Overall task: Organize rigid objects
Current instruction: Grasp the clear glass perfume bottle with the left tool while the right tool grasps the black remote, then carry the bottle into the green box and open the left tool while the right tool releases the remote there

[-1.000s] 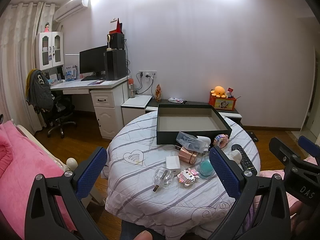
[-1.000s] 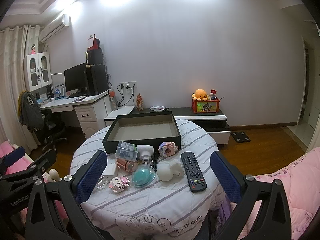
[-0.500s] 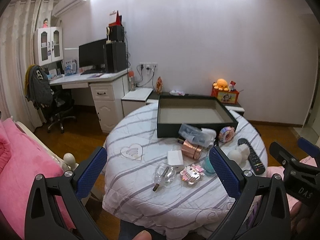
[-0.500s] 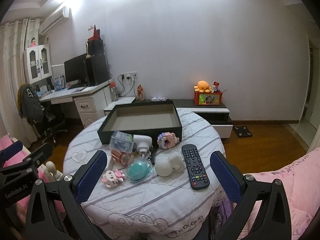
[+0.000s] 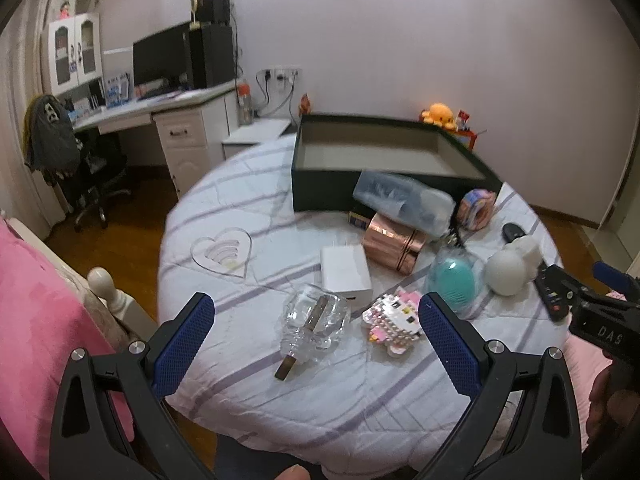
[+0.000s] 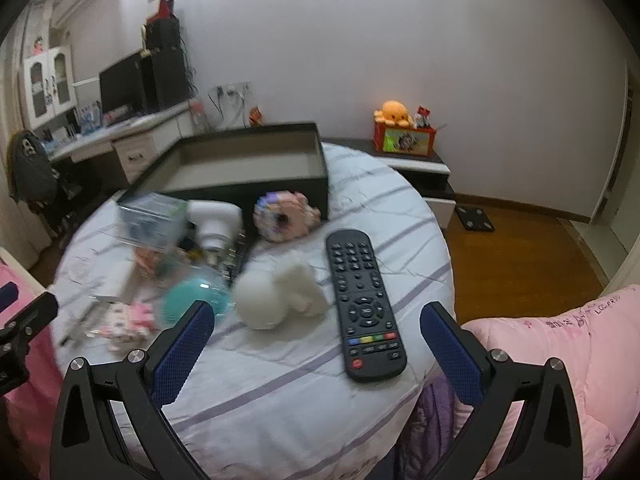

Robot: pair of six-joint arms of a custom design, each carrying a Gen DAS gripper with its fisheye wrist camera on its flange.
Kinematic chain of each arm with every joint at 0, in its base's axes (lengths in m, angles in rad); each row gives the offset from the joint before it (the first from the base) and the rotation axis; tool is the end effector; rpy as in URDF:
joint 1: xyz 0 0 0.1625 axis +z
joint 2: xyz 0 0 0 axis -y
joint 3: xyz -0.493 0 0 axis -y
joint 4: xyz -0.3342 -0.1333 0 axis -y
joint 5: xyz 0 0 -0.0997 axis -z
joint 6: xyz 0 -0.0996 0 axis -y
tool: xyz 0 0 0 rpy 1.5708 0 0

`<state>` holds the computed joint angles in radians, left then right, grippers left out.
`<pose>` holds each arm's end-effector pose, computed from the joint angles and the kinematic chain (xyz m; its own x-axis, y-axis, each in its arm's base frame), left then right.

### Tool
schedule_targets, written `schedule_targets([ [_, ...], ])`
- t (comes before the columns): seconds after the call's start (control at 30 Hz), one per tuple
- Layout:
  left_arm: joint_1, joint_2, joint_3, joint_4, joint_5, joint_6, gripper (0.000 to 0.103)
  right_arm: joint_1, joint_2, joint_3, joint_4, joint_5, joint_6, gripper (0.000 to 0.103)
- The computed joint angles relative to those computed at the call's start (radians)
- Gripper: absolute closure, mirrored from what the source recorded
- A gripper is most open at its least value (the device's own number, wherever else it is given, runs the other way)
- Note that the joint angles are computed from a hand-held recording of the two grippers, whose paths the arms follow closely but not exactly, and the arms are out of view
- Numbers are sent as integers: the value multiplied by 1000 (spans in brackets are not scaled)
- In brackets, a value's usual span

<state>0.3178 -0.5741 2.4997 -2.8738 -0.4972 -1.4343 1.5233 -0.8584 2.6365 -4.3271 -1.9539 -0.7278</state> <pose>-0.2646 -0.3195 0.0201 -0.7185 -0.1680 -0.6749 0.4397 0.6421 -0.6280 0.0776 -0.3899 0.2397 -0.6984 -0.1070 0.7077 -0.5867 0.6519 -0.4805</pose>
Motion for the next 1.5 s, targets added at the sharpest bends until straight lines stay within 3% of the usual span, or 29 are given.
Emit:
schedule_targets([
  [0.23,78,53,32,-228,-22,124,0,-58,-3,-62,75,-10,-5,1],
  [0.5,109,80,64,-309,-39,180,0,-86,-26,-82,159,-8,-10,5],
  [0.57,124,90,61,-334,-47,208,0,-86,-21,-84,164,-16,-23,8],
  [0.7,156,99,51,-357,-63,248,0,-86,-11,-109,208,-45,-37,27],
  [0.9,196,90,15,-347,-56,320,1,-76,-2,-143,242,-55,-61,36],
  [1.03,213,84,2,-366,-58,378,20,-78,-15,-167,299,-47,-64,42],
  [1.1,217,81,0,-392,-74,421,34,-79,-26,-175,331,-42,-57,50],
  [1.13,217,82,2,-414,-82,446,38,-78,-31,-180,348,-39,-52,58],
  [1.2,214,81,1,-419,-92,472,52,-76,-41,-187,376,-41,-41,59],
  [1.5,206,63,8,-412,-123,445,52,-87,-72,-194,445,-7,7,59],
])
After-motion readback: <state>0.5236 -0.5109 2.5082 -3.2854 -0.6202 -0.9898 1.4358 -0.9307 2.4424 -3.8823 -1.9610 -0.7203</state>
